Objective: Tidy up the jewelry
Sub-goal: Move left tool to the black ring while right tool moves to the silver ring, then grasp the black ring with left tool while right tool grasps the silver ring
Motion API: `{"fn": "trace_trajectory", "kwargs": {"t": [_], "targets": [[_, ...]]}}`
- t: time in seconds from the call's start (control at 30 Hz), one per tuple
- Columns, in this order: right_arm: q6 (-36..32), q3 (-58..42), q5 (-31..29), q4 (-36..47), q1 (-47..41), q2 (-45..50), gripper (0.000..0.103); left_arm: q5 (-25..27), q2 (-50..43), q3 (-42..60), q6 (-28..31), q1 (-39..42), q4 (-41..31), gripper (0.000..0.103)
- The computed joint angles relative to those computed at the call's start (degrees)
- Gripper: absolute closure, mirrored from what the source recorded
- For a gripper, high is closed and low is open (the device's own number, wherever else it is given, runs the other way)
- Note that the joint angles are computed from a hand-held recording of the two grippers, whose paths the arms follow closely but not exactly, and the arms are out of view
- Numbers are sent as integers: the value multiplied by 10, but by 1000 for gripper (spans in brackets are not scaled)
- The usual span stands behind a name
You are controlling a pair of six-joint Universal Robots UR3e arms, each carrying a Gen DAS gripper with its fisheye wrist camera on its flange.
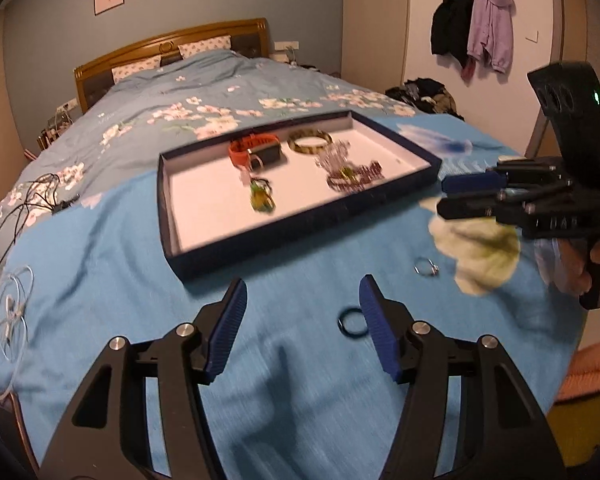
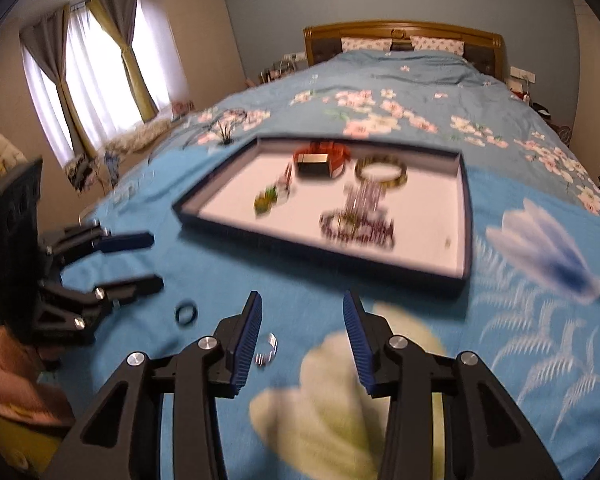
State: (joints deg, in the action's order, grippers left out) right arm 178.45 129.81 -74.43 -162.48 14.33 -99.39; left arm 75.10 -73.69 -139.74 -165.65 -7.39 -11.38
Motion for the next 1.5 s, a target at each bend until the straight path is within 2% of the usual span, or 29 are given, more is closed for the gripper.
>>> {"fn": "trace_trajectory", "kwargs": {"t": [0.07,0.27,0.57,0.67,0.87,1.13,1.3,1.5], "targets": [[6,10,3,-5,8,2,63,-5,3,-5,0,-2,-7,45],[20,2,-13,-21,48,36,63,23,-25,3,-12,-45,-1,45],[34,-15,-33,-34,79,74,63,28,-61,23,-21,-59,-6,45],[36,-20,-44,-36,86,81,64,30,-76,36,-26,-63,-14,50],[46,-28,-77,-36,99,88,76,32,-98,55,-38,-64,-30,60],[50,-27,-93,-38,101,88,87,33,-106,57,-44,-69,-23,64],[49,-25,-92,-39,99,88,88,31,-110,59,-49,-70,-21,80],[47,-12,-70,-46,85,76,96,34,-111,56,-54,-73,-15,81]]}}
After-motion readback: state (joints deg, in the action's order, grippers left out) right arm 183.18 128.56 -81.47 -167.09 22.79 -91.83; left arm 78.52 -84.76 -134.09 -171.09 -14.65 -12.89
